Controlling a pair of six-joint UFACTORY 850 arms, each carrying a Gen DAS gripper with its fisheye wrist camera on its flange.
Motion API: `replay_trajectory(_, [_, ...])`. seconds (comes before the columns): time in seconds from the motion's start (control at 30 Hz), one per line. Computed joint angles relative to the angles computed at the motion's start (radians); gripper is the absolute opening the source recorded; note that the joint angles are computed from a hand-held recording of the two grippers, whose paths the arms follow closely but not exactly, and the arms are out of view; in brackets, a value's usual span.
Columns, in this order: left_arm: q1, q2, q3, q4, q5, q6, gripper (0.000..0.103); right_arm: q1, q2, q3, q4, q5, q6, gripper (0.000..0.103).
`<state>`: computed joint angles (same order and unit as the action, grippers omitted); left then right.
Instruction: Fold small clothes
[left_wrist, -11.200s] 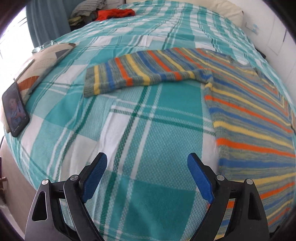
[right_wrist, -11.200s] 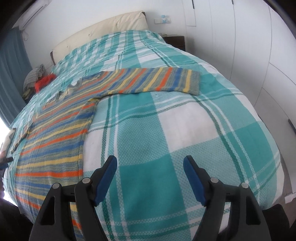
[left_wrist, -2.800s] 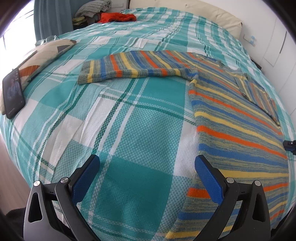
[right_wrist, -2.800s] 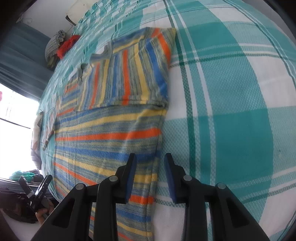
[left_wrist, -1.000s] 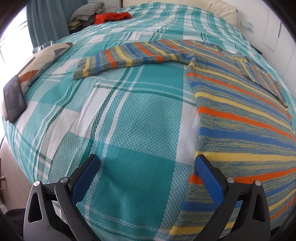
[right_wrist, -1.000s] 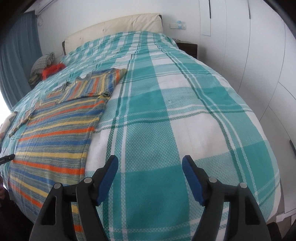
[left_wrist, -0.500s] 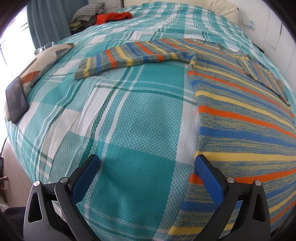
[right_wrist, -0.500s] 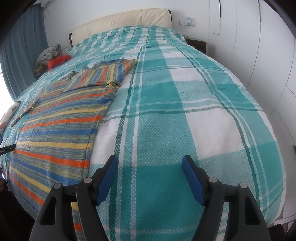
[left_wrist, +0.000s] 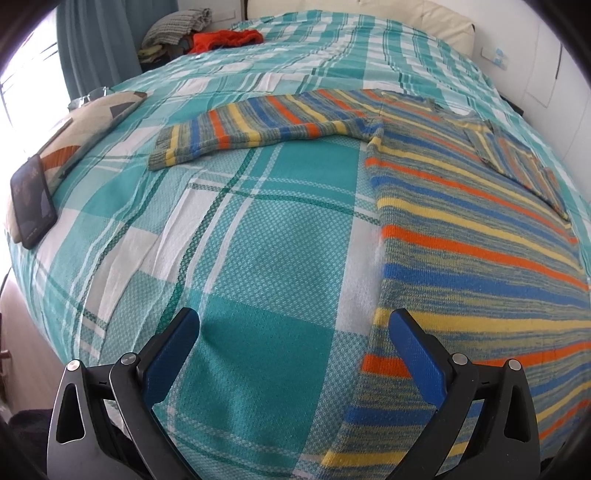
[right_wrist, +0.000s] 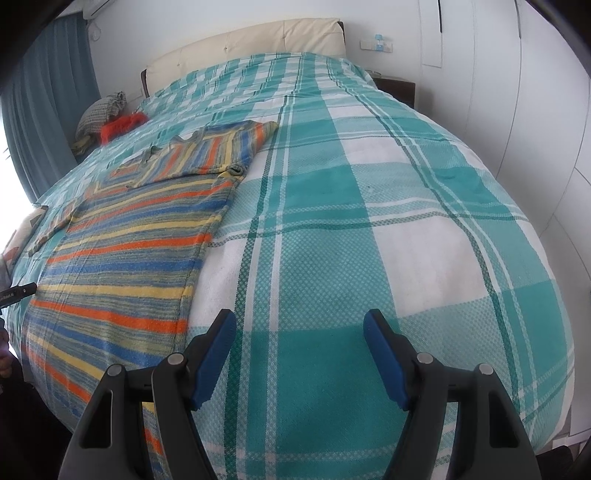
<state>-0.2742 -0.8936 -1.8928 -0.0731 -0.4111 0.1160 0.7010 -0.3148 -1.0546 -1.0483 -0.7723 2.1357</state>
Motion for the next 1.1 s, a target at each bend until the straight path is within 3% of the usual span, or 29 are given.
replay_trajectory(1.1, [0.011, 0.001, -0.001, -0.08, -0.015, 0.046, 0.102, 0.008, -0.033, -0.082, 0.001, 0.013, -0.098, 0.071])
